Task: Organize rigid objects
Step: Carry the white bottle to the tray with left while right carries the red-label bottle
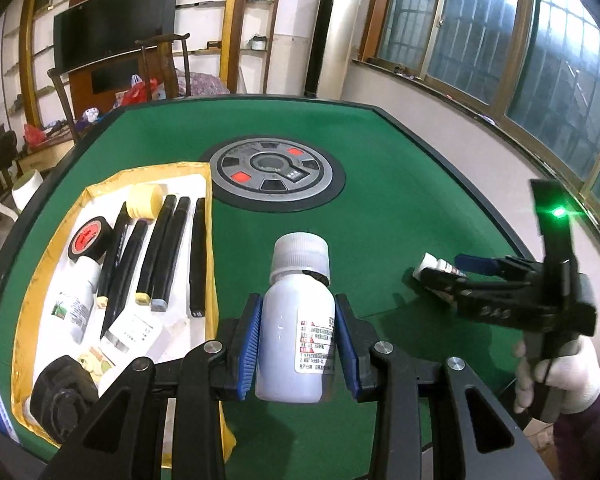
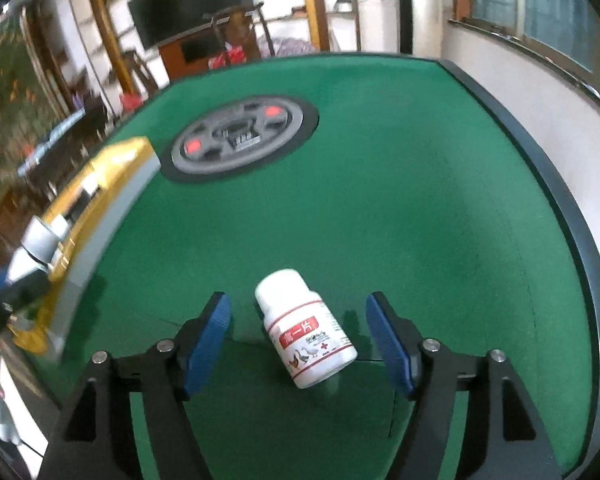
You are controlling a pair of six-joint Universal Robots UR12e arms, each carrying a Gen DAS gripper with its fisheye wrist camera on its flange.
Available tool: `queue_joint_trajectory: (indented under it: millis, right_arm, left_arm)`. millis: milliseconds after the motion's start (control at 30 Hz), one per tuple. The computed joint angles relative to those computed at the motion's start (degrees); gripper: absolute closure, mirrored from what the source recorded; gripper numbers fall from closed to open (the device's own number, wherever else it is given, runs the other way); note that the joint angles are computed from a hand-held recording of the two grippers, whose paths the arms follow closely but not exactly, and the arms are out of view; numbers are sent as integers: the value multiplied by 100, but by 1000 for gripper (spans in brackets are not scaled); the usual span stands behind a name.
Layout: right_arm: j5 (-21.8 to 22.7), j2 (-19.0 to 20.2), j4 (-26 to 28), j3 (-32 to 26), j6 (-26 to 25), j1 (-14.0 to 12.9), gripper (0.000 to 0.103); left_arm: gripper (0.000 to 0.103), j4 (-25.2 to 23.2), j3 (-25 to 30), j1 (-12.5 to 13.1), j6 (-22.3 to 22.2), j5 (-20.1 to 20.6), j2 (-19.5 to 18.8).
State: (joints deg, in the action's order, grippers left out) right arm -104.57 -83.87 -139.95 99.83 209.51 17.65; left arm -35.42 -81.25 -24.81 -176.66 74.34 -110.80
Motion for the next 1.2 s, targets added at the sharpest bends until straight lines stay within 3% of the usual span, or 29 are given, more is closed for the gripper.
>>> queue_joint_trajectory:
  millis: [67,100,133,167,433,633,933,1200]
  right_arm:
    - [8,87,191,-74,-158,21,35]
    - [-17,121,300,-110,-192,37,43]
    - [-48,156,427,-161,-215,53,61]
    - [-28,163,422,-158,-222,52,65]
    - [466,-32,-93,134,100,-56,66]
    - [438,15,-299,-21,10,70,67]
    - [627,369,-525,-653,-460,340,68]
    - [1384,789,-454,-1245,-826,512,68]
  left_arm:
    - [67,-29,2,1,-13,-11,2]
    - [67,-56,7,7,-33,-27,1]
    - [67,-69,6,12,-49,-37,2]
    - [67,-84,5,20,-65,-48,3]
    - [67,-30,-173,140,-127,-249,139]
    - [67,43,-290,350,-295,-378,275]
    - [67,189,-405,755,-667,142,357]
    - [66,175,-460,945,-787,330,307]
